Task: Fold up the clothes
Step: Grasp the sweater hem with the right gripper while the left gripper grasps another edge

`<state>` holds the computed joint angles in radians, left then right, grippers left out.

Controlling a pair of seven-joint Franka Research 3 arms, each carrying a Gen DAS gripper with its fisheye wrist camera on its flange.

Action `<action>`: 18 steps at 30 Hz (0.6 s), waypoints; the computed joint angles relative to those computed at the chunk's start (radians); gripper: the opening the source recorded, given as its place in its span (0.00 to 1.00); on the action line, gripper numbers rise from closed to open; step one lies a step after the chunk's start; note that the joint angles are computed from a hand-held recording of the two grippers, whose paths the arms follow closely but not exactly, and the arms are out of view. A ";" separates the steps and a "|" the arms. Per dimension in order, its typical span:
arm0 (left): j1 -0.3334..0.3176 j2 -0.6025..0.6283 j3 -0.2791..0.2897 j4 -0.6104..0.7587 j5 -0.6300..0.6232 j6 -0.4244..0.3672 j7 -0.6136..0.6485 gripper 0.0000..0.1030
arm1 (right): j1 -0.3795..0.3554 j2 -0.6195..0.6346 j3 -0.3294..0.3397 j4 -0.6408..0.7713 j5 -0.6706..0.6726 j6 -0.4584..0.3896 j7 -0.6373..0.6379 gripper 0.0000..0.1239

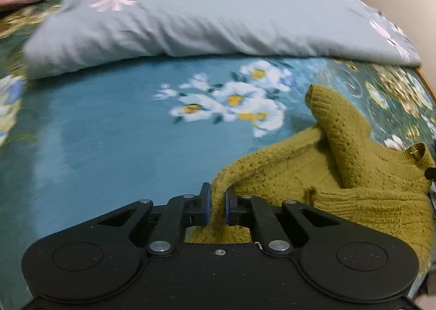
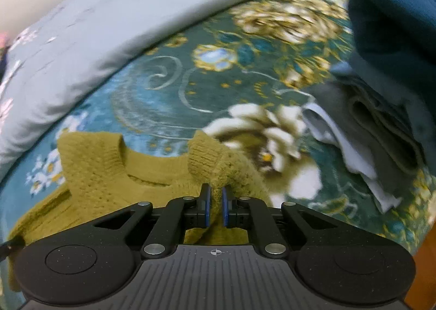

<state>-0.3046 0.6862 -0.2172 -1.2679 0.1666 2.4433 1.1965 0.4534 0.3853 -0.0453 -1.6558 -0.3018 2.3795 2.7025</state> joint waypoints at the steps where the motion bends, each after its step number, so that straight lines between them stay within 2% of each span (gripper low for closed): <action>1: -0.008 -0.031 0.018 -0.040 0.013 0.012 -0.036 0.08 | -0.002 0.012 0.004 0.015 0.002 0.013 -0.015 0.06; 6: -0.033 -0.205 0.105 -0.249 0.136 0.024 -0.273 0.08 | -0.010 0.120 0.024 0.151 0.059 0.073 -0.136 0.05; 10: -0.037 -0.358 0.153 -0.402 0.277 -0.031 -0.504 0.08 | -0.007 0.265 0.034 0.365 0.134 0.090 -0.265 0.05; 12: -0.023 -0.420 0.151 -0.459 0.313 -0.078 -0.576 0.08 | 0.000 0.345 0.033 0.492 0.168 0.075 -0.325 0.05; 15: 0.011 -0.489 0.123 -0.534 0.321 -0.136 -0.618 0.08 | 0.017 0.446 0.021 0.661 0.199 0.022 -0.391 0.05; 18: 0.045 -0.508 0.085 -0.567 0.307 -0.155 -0.640 0.09 | 0.021 0.485 0.015 0.718 0.238 -0.030 -0.410 0.05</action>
<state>-0.2596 0.1783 -0.1320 -1.8348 0.4740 2.2883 0.5560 0.4743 0.8703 -0.0301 -0.9376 -0.0633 2.3496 2.2926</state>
